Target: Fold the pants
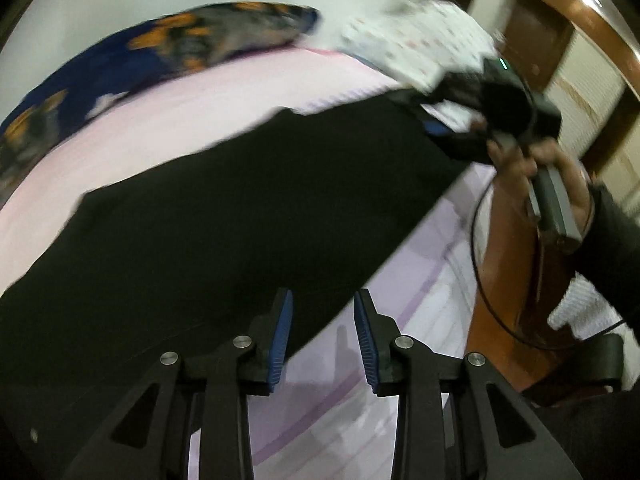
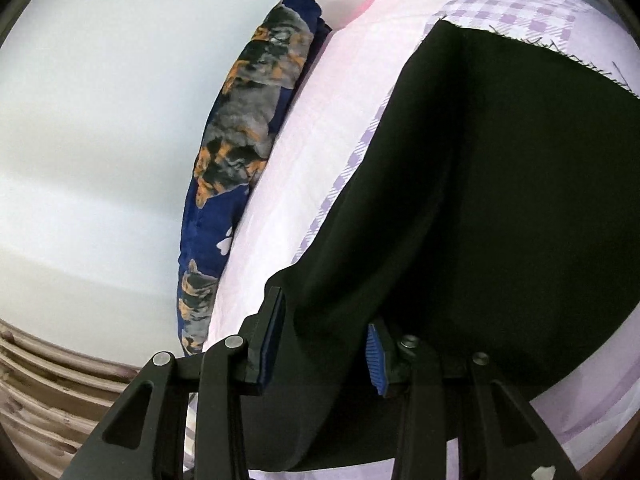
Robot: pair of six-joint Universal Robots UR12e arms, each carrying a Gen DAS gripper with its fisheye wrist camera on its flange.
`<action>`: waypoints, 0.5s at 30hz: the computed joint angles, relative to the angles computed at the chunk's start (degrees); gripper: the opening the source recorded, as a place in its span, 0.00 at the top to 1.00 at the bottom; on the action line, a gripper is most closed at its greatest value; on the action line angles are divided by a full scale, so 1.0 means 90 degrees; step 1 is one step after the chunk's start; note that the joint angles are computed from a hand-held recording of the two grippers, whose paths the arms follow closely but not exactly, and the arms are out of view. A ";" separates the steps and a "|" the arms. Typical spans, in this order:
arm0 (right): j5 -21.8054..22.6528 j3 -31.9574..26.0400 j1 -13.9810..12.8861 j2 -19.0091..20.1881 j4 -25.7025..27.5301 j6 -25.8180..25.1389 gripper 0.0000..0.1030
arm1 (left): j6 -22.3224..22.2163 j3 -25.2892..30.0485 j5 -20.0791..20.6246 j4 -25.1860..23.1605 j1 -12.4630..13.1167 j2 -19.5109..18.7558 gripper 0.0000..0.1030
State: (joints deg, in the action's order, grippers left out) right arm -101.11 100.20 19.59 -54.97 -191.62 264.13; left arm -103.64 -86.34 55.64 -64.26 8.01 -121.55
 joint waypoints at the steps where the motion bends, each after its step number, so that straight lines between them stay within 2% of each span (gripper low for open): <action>1: 0.0010 0.0024 -0.0015 0.0006 -0.0073 0.0063 0.65 | 0.0170 -0.0128 0.0119 0.0175 -0.0091 0.0039 0.68; 4: 0.0008 0.0140 -0.0065 0.0013 -0.0363 0.0219 0.65 | 0.0120 -0.0374 0.0255 0.0857 -0.0262 0.0071 0.68; 7: -0.0020 0.0238 -0.0107 0.0012 -0.0626 0.0276 0.65 | -0.0205 -0.0417 0.0439 0.1259 -0.0400 0.0010 0.68; 11: -0.0145 0.0308 -0.0159 0.0012 -0.0864 0.0330 0.65 | -0.0536 -0.0332 0.0554 0.1272 -0.0477 -0.0095 0.68; 15: -0.0357 0.0380 -0.0231 -0.0010 -0.1078 0.0297 0.65 | -0.0597 -0.0328 0.0530 0.1272 -0.0481 -0.0121 0.79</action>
State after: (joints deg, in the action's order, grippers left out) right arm -104.32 103.62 17.51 -55.06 -201.33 266.81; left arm -109.01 -89.29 60.41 -52.82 3.68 -122.64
